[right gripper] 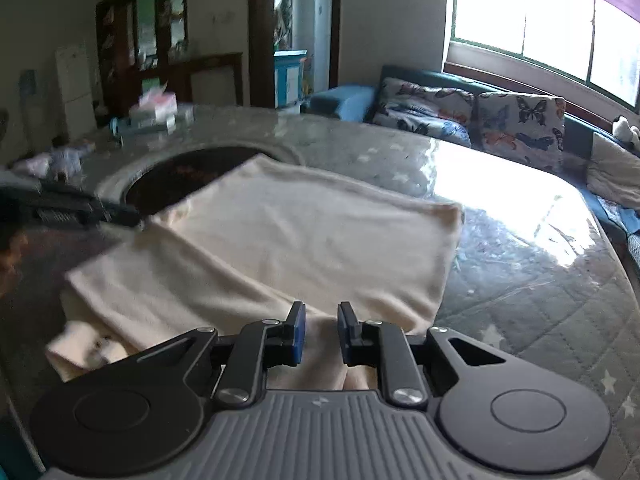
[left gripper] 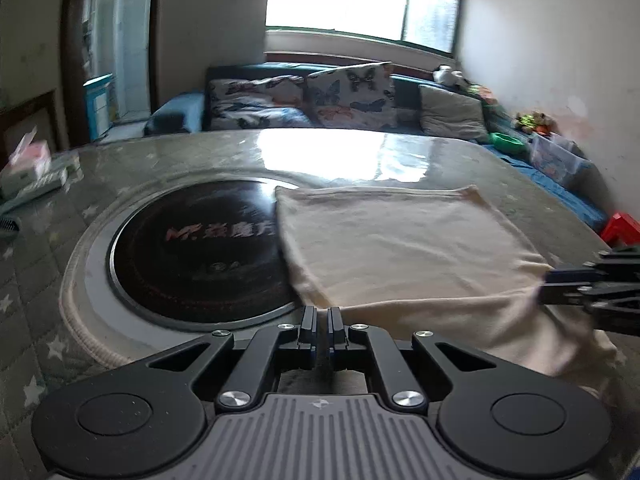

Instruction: Fold clothes

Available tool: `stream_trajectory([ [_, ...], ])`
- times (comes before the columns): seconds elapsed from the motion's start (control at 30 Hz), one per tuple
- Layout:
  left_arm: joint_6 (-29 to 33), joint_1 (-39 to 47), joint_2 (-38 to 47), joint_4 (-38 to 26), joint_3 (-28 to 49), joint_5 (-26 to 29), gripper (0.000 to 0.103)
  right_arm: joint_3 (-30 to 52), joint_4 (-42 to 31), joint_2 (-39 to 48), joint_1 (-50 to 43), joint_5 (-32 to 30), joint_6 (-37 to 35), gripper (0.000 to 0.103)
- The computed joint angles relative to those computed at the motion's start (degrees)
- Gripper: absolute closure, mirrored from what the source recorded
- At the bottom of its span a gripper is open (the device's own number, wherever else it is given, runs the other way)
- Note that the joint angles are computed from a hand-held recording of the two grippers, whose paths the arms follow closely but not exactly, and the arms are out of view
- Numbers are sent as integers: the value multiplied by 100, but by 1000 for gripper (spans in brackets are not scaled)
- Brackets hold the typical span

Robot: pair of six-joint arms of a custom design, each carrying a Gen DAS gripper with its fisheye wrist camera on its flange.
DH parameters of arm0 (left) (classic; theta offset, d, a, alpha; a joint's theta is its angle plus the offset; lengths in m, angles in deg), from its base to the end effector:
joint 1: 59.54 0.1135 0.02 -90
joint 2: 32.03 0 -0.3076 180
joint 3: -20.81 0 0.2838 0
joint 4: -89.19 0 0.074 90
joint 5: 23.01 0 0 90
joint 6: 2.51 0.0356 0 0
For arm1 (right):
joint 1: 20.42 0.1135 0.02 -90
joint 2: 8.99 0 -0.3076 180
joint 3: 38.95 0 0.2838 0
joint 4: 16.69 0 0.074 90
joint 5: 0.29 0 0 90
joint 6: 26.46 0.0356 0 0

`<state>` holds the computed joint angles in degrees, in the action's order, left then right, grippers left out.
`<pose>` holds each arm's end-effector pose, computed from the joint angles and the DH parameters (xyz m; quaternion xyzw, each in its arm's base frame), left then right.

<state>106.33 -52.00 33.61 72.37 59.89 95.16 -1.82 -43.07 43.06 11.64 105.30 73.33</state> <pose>0.2238 0.0127 0.1944 0.1835 0.8770 -0.1300 0.4247 0.1631 0.0908 0.2115 -0.1194 0.8964 0.0305 0.4257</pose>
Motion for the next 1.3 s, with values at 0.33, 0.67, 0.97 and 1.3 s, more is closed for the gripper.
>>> stream_trajectory([
  [0.33,147,-751,-155,-176,9,63,95,58,153,164,330,178,-167,86],
  [0.67,131,-1211,315,273,-54,-312,93,79,-51,65,336,86,-181,84],
  [0.97,435,-1032,-359,-264,-176,8,84,7,-1422,-884,1086,526,2,81],
  [1.3,2675,252,-1409,-2645,-92,1306,55,32,-1840,-1341,1192,577,248,78],
])
